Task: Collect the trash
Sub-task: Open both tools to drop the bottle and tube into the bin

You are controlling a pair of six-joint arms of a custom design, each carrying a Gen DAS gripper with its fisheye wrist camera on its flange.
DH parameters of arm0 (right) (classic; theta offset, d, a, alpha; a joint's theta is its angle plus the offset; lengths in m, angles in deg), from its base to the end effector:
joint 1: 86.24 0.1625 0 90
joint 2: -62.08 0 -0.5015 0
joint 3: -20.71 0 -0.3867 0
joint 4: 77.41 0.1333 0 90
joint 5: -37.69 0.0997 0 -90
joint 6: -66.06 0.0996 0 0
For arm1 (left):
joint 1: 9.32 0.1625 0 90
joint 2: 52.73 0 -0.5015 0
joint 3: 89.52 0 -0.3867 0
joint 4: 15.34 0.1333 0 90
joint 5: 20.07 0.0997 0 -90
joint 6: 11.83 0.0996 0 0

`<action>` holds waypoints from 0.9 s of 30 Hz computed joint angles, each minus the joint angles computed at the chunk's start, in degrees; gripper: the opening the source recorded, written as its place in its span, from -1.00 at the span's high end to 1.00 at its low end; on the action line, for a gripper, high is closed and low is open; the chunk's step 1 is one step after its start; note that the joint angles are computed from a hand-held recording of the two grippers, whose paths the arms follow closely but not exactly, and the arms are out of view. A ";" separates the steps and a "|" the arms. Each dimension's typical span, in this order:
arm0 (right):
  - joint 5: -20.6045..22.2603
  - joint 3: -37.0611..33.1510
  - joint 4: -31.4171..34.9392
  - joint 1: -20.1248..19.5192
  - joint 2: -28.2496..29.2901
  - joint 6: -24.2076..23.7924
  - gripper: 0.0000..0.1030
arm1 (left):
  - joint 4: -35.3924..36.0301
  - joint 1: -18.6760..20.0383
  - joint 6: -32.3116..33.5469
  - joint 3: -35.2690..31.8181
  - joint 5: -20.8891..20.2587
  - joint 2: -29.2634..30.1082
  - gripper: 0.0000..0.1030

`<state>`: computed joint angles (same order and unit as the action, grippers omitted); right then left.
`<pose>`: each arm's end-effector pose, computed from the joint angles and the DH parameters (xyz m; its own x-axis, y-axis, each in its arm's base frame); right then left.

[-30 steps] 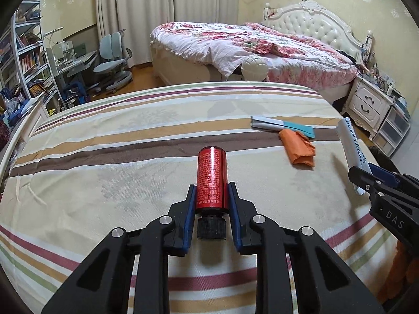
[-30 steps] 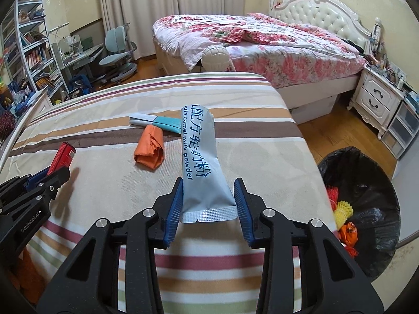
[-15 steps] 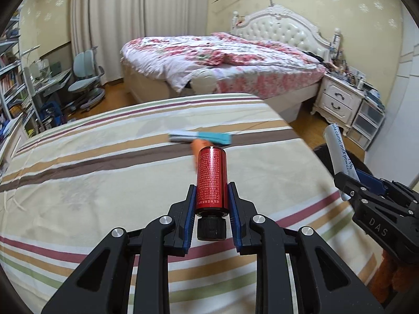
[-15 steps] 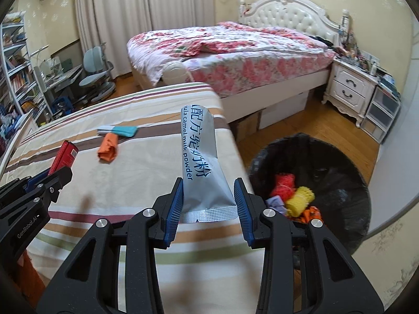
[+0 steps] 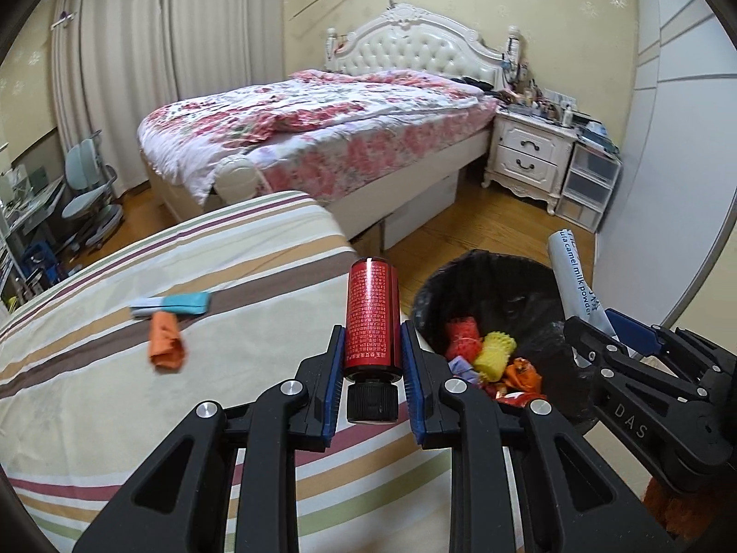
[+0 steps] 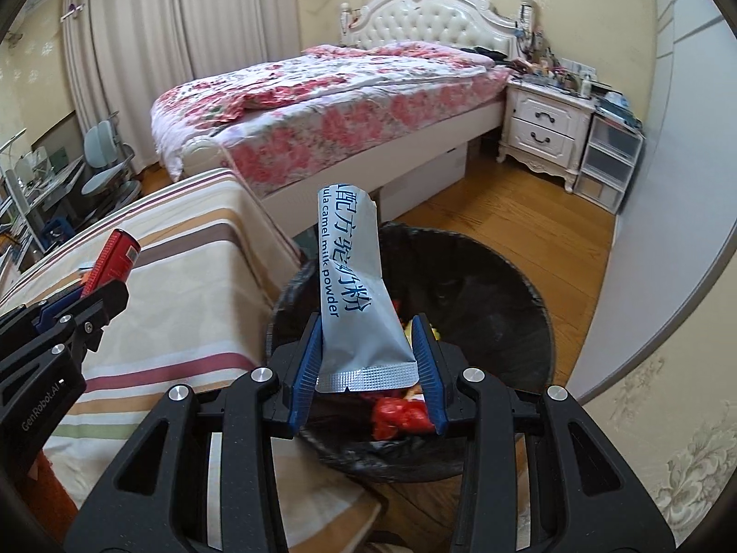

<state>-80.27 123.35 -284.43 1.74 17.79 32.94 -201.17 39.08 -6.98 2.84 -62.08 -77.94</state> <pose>0.0623 -0.6915 0.2229 -0.7375 0.0774 0.6709 -0.4593 0.6709 -0.5822 -0.3252 -0.6786 0.0091 -0.6853 0.2325 -0.6901 0.6427 0.6387 -0.4231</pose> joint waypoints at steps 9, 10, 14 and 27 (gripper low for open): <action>0.28 -1.76 1.65 -2.57 -0.46 1.23 0.26 | 5.73 -0.32 0.78 -8.03 -0.05 5.40 0.52; 0.40 -2.01 1.92 -2.78 -0.44 1.43 0.26 | 6.26 -0.36 0.66 -8.62 0.06 5.77 0.52; 0.74 -2.16 2.26 -3.54 -0.73 1.70 0.26 | 7.62 -0.48 0.75 -10.53 0.34 7.16 0.52; 0.72 -3.26 3.08 -4.52 -0.58 2.61 0.22 | 12.02 -0.46 -0.53 -13.51 0.27 9.01 0.52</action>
